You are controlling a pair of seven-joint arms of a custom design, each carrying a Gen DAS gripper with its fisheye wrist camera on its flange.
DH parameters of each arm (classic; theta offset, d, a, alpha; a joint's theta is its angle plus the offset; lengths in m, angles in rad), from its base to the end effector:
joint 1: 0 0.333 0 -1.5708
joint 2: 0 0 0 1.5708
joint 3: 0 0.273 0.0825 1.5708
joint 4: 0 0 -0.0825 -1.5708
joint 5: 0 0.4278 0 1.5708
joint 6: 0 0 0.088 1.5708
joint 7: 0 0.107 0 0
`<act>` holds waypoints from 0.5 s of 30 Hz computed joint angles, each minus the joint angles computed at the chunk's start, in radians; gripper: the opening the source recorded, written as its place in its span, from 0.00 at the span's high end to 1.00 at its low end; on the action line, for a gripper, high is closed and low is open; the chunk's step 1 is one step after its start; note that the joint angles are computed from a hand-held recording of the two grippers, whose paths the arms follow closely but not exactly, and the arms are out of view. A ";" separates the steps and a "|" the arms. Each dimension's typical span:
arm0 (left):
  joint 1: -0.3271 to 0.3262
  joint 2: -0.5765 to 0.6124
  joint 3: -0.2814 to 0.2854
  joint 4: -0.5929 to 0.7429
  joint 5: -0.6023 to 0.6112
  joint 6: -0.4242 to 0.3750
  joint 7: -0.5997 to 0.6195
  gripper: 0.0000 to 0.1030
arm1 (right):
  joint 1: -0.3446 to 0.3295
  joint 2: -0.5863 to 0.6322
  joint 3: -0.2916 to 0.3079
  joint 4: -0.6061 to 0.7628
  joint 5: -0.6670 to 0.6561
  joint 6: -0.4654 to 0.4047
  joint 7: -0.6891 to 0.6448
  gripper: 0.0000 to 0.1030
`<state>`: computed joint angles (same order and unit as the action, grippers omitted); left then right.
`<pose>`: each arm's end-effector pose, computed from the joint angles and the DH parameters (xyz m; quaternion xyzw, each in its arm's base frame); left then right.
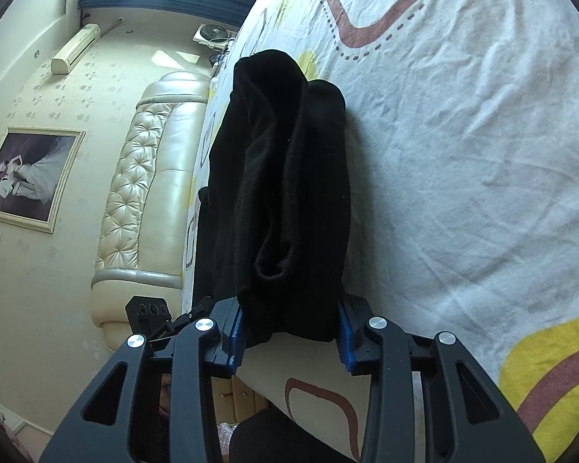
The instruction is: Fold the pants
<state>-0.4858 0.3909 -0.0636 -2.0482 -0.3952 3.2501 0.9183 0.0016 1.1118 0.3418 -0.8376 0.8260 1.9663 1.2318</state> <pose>0.5767 -0.3066 0.2655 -0.7984 0.4581 -0.3908 0.0043 0.7875 0.2022 0.2509 -0.6532 0.5612 0.3284 0.3880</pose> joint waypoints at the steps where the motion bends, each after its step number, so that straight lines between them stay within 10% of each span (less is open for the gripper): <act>1: 0.006 0.005 -0.002 0.005 0.004 -0.004 0.004 0.70 | -0.006 -0.013 0.001 -0.024 0.003 0.002 -0.006 0.63; 15: 0.077 0.009 -0.097 -0.021 -0.031 0.045 0.048 0.70 | -0.043 -0.082 -0.008 -0.163 0.050 -0.003 -0.064 0.63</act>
<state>-0.4087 0.3998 -0.1603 -2.0692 -0.4266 3.2953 0.9664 -0.0412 1.0301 0.3339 -1.0005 0.8757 1.9631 1.1674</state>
